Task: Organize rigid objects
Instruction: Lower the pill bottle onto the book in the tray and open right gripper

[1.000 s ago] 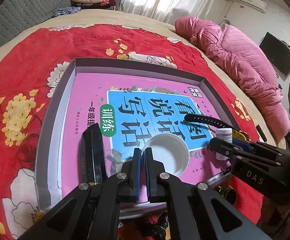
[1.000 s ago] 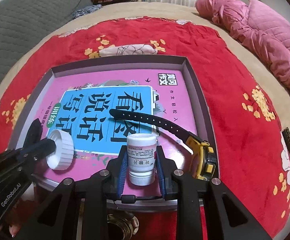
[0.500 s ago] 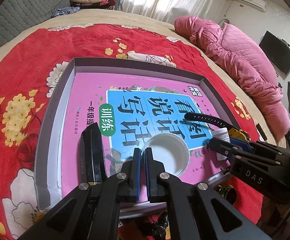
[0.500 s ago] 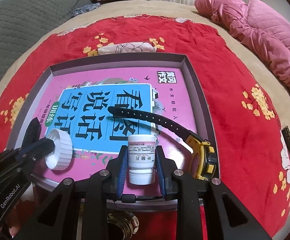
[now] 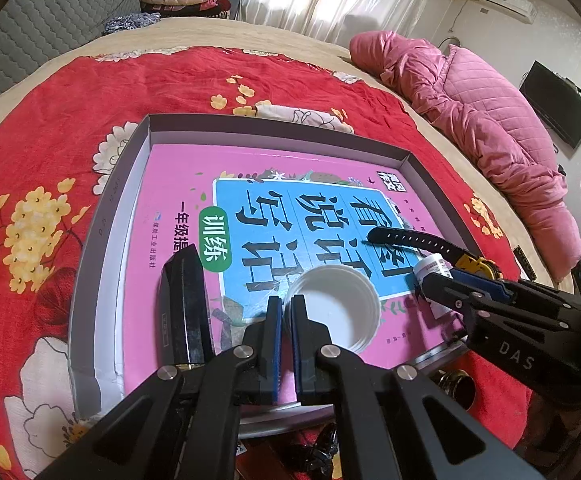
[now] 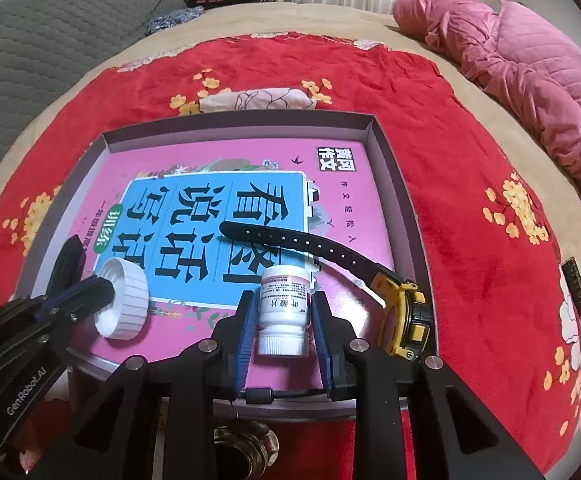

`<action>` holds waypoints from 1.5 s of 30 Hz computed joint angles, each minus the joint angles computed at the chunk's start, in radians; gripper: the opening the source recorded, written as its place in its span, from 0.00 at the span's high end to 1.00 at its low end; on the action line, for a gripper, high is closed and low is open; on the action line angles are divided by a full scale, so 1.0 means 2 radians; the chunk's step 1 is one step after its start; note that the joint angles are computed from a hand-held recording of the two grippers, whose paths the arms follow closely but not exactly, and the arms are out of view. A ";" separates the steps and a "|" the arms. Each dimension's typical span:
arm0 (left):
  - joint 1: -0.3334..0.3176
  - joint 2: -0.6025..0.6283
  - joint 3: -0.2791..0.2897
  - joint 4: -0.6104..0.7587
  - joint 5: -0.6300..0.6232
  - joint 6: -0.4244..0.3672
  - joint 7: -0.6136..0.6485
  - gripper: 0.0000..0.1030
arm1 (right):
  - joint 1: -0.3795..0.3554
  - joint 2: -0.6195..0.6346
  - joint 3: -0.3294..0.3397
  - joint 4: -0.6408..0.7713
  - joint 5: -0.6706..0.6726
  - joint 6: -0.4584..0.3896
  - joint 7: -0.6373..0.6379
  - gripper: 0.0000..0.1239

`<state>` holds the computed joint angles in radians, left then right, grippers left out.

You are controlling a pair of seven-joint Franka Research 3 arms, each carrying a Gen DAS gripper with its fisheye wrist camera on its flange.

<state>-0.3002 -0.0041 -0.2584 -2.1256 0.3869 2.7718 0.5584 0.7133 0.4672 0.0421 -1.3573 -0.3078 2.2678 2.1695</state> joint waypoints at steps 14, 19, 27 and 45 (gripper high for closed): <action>-0.001 0.004 0.000 0.002 -0.012 0.002 0.012 0.95 | -0.004 -0.026 0.005 -0.031 -0.004 0.010 0.013 0.75; -0.002 0.004 0.000 0.002 -0.032 0.003 0.026 0.95 | -0.004 -0.035 0.007 -0.041 -0.007 0.013 0.019 0.74; -0.002 0.003 0.000 0.003 -0.039 -0.004 0.032 0.95 | -0.007 -0.041 0.011 -0.048 -0.006 0.014 0.025 0.72; -0.004 0.003 -0.001 0.009 -0.029 -0.014 0.030 0.95 | -0.010 -0.047 0.014 -0.050 -0.007 0.014 0.029 0.71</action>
<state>-0.3074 0.0020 -0.2601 -2.1067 0.3290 2.7437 0.6188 0.6932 0.3733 0.0697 -1.4576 -0.3220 2.2965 2.2271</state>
